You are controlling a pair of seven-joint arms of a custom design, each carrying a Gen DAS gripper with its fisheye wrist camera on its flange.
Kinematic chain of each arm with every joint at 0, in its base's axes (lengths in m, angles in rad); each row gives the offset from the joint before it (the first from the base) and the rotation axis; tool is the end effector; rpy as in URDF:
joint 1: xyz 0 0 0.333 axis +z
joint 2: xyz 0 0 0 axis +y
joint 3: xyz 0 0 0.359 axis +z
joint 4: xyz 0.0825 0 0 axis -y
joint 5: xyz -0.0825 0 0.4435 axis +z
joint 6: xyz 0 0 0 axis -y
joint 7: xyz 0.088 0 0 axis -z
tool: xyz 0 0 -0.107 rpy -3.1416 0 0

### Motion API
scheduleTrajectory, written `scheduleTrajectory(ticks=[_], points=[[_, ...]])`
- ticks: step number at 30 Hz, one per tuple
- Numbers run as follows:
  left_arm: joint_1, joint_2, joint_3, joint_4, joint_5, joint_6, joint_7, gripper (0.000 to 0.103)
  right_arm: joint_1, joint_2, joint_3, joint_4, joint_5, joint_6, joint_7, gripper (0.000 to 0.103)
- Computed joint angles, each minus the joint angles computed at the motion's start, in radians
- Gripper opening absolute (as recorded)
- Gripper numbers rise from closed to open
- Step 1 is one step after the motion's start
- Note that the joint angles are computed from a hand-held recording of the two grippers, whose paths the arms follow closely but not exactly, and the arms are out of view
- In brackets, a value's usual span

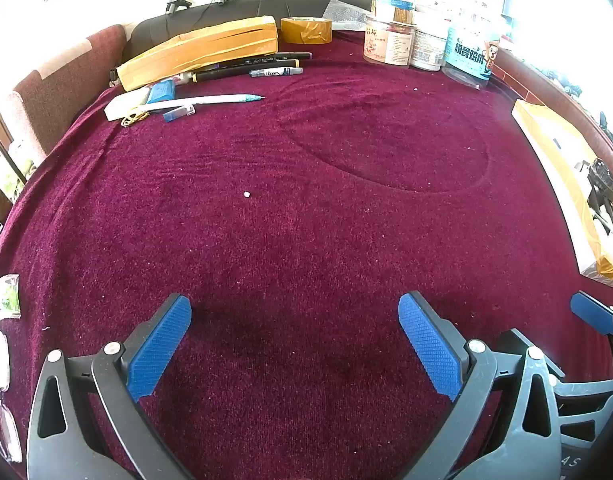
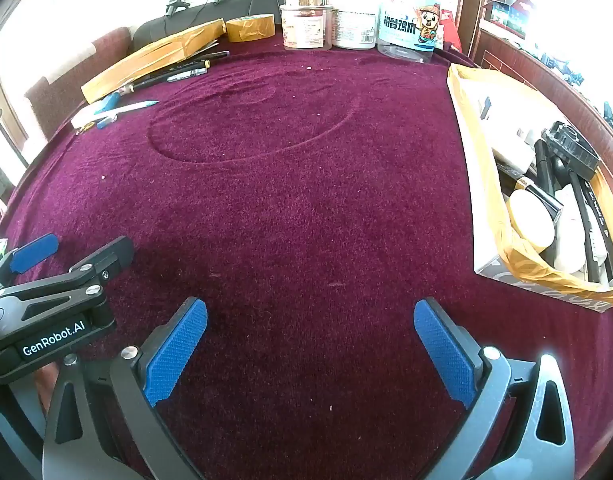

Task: Organize rigid objects

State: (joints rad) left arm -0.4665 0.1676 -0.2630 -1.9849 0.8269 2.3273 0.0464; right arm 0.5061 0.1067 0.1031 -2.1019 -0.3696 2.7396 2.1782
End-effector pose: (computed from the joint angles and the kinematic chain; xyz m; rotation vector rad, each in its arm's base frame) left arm 0.5082 -0.4292 0.4162 -2.0645 1.5639 -0.4942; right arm 0.5292 0.3847 0.4341 -2.1188 1.5624 -0.4185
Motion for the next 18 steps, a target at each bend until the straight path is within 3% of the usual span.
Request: scheduleTrajectory(ticks=[18], points=[[0.000,-0.001,0.001,-0.002,0.002,0.004,-0.003,0.103,0.001,0.000,-0.001,-0.001,-0.008,0.001,0.007,0.102]])
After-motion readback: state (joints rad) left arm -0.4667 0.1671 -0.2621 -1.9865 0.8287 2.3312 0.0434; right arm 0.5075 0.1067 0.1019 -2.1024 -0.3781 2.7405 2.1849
